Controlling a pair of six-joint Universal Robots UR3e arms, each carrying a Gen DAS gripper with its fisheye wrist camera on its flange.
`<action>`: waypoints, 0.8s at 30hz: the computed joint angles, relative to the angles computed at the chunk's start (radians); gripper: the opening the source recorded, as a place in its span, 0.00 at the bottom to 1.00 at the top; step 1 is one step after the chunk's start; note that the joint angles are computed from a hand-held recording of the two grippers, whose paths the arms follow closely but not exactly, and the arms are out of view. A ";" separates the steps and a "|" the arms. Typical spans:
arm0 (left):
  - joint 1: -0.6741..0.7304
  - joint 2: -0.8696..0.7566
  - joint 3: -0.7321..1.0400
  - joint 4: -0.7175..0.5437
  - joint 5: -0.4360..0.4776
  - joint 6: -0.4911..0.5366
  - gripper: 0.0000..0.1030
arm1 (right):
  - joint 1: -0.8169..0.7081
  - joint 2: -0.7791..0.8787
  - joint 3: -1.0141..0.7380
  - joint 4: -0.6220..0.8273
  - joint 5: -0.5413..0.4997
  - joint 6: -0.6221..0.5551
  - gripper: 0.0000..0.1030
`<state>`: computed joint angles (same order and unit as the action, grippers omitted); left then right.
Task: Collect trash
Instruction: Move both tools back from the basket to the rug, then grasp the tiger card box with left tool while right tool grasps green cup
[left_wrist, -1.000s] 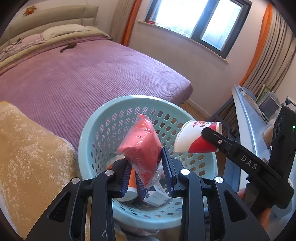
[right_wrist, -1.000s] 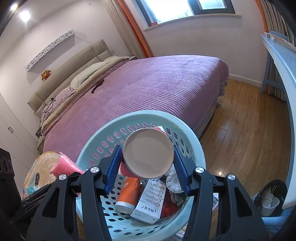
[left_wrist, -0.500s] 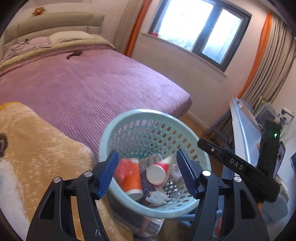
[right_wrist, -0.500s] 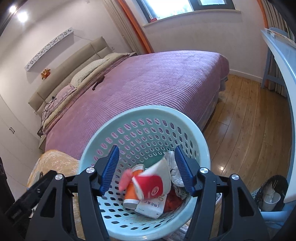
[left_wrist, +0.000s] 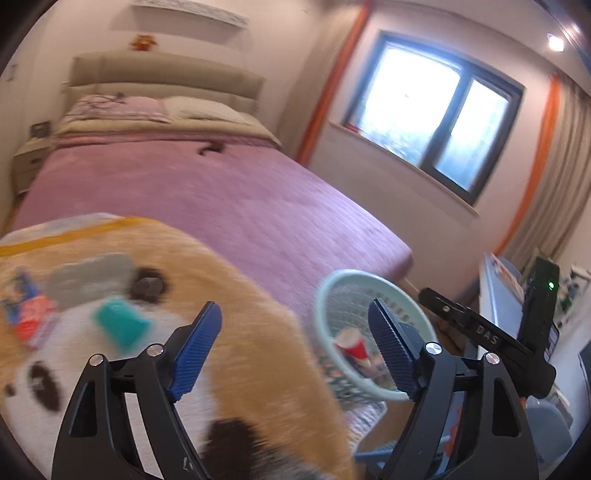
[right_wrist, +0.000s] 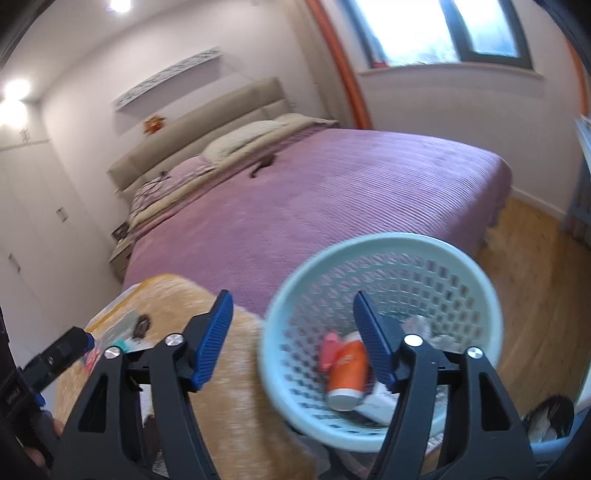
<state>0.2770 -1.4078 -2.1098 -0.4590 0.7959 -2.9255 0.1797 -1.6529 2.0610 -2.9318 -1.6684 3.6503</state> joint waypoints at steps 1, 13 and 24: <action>0.052 0.042 -0.020 -0.037 -0.016 0.028 0.78 | 0.034 0.031 -0.035 0.000 -0.007 -0.003 0.64; 0.614 0.078 0.028 -0.416 -0.058 0.227 0.84 | 0.263 0.456 -0.539 0.151 0.063 0.002 0.70; 0.333 -0.362 0.320 -0.212 0.203 -0.096 0.84 | 0.349 0.916 -1.250 0.523 0.136 -0.125 0.70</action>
